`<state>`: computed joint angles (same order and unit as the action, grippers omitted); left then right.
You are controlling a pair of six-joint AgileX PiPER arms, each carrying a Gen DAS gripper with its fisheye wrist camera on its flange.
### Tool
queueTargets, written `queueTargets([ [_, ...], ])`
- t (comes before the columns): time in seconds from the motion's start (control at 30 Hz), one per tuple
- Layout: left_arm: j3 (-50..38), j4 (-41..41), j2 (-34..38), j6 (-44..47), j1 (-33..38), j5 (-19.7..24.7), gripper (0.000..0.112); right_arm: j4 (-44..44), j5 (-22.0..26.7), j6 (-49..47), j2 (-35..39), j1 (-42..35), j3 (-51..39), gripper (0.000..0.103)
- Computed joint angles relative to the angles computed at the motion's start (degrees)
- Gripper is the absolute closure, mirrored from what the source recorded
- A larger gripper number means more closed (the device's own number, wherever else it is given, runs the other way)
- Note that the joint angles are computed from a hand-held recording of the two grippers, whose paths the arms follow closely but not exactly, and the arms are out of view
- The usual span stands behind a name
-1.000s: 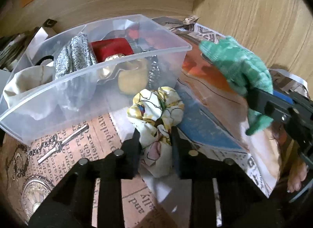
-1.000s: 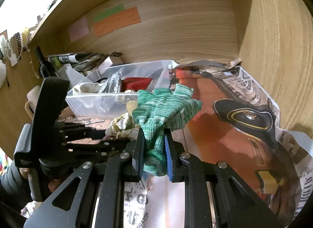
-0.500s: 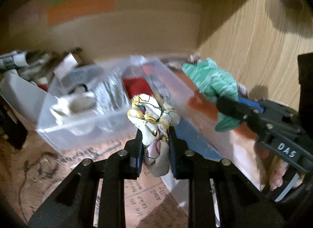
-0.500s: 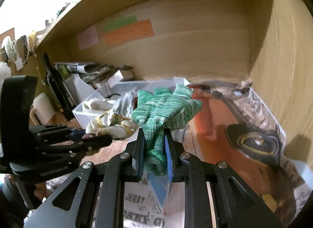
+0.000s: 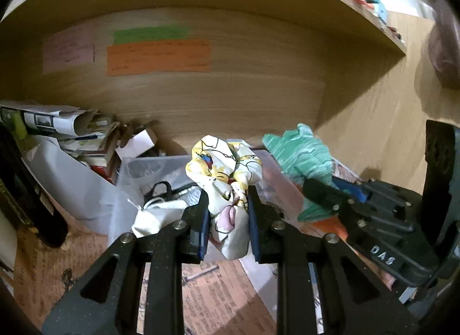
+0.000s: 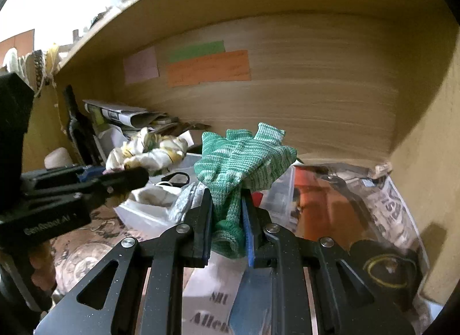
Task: Organize soft objects
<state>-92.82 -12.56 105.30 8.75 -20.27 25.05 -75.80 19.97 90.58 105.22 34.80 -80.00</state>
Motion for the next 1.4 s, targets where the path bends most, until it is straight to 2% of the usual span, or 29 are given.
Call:
queueTargets([
  [0.23,-5.57,3.71,5.64,-3.17,0.47,1.97,0.090,21.12,-0.81,-21.51,7.08,-2.88,-9.27,0.086],
  [0.37,-9.64,2.89,9.93,-2.70,1.24,5.08,0.090,33.89,0.08,-34.25,10.56,-4.18,-13.25,0.086],
  [0.5,-13.54,0.59,13.69,-1.29,1.98,8.61,0.090,40.53,2.50,-40.93,13.49,-4.45,-16.87,0.084],
  [0.6,-15.24,0.88,15.16,-1.71,2.18,9.89,0.089,42.06,4.27,-42.69,14.86,-4.27,-18.82,0.083],
  [0.67,-16.24,0.74,15.80,-1.70,2.36,11.21,0.080,41.53,5.22,-42.18,15.21,-4.18,-19.35,0.081],
  [0.73,-15.24,0.98,15.28,-2.34,2.33,10.52,0.065,41.31,5.56,-41.64,15.22,-4.22,-19.40,0.073],
  [0.8,-14.10,1.21,14.72,-2.53,2.32,9.71,0.062,40.62,5.99,-40.62,14.96,-4.26,-18.93,0.059],
  [0.9,-12.77,0.82,13.80,-2.13,2.44,9.11,0.058,39.19,6.73,-39.47,15.14,-3.87,-19.56,0.055],
  [1.0,-10.23,-0.55,11.74,-0.94,2.79,7.75,0.053,35.51,7.00,-36.29,14.10,-3.14,-18.58,0.052],
  [1.13,-4.71,-0.92,6.85,-0.17,2.83,3.58,0.051,28.56,5.56,-29.61,10.97,-2.26,-14.96,0.052],
  [1.27,1.11,-1.50,1.16,0.64,2.80,-0.72,0.051,18.21,3.51,-18.79,6.46,-0.92,-9.74,0.052],
  [1.4,7.57,-1.10,-5.29,0.55,2.59,-5.86,0.051,5.48,3.75,-6.34,1.06,1.46,-4.21,0.052],
])
